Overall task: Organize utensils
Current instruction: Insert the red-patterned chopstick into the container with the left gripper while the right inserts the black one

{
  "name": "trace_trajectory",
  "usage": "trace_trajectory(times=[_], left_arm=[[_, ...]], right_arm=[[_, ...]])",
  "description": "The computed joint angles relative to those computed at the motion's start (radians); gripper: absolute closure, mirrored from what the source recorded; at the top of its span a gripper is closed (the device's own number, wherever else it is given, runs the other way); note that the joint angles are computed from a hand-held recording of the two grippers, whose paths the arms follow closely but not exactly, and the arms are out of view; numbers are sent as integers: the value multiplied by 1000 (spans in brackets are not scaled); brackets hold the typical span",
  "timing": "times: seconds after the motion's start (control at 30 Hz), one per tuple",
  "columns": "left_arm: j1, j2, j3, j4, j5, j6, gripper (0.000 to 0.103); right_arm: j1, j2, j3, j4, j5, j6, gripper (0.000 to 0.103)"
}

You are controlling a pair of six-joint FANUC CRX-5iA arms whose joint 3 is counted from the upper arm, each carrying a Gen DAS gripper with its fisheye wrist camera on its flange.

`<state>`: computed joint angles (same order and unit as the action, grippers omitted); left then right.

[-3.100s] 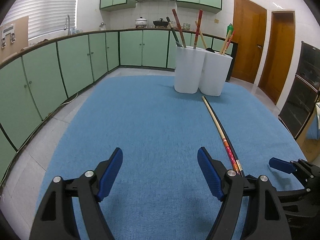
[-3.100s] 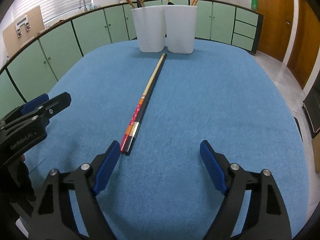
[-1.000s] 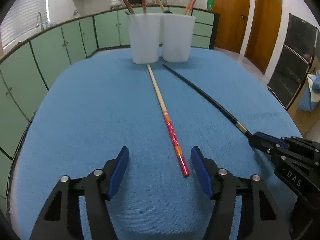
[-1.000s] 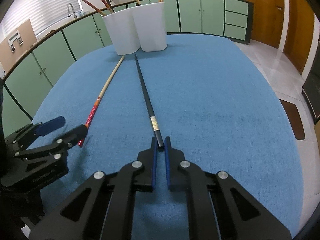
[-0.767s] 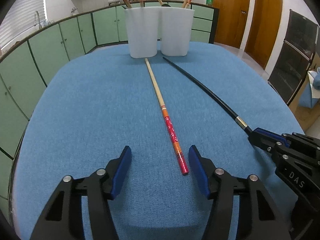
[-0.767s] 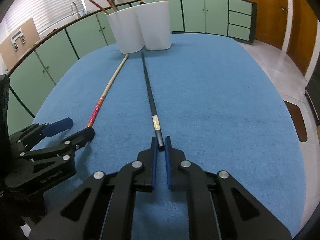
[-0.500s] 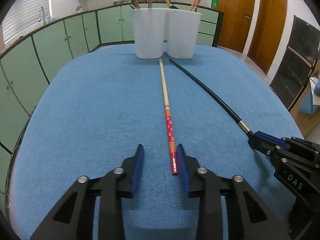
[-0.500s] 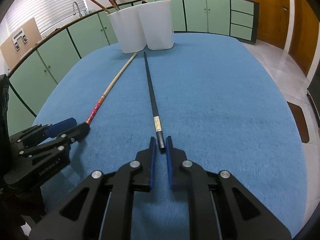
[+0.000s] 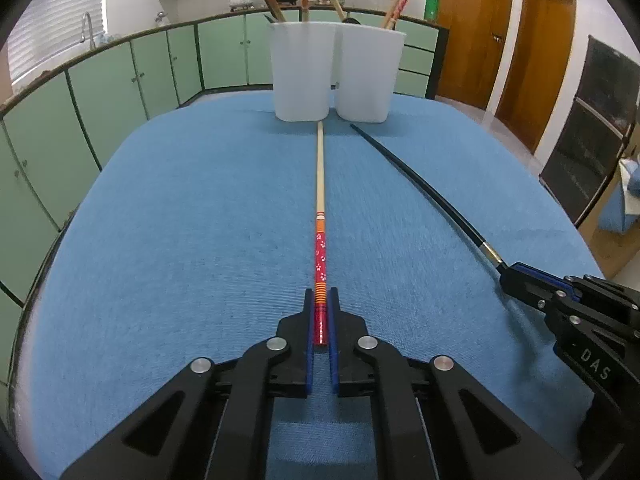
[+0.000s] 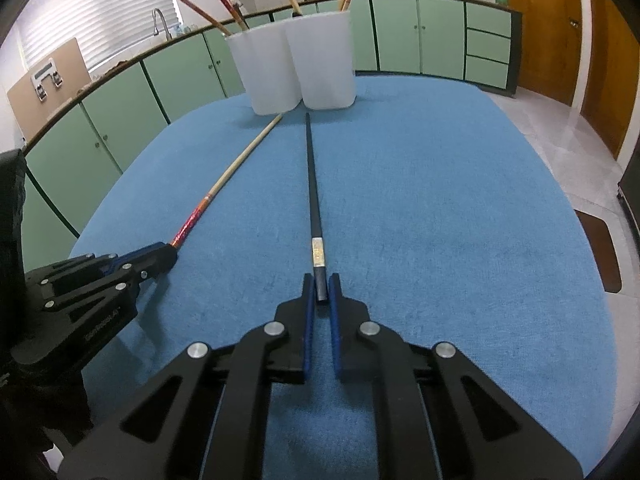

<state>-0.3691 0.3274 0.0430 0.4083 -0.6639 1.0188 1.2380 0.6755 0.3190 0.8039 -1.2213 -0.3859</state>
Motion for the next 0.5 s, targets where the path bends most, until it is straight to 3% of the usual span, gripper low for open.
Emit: trace_trajectory(times=[0.5], left_arm=[[18, -90, -66, 95, 48, -103, 97]], right_arm=[[19, -15, 22, 97, -89, 4, 97]])
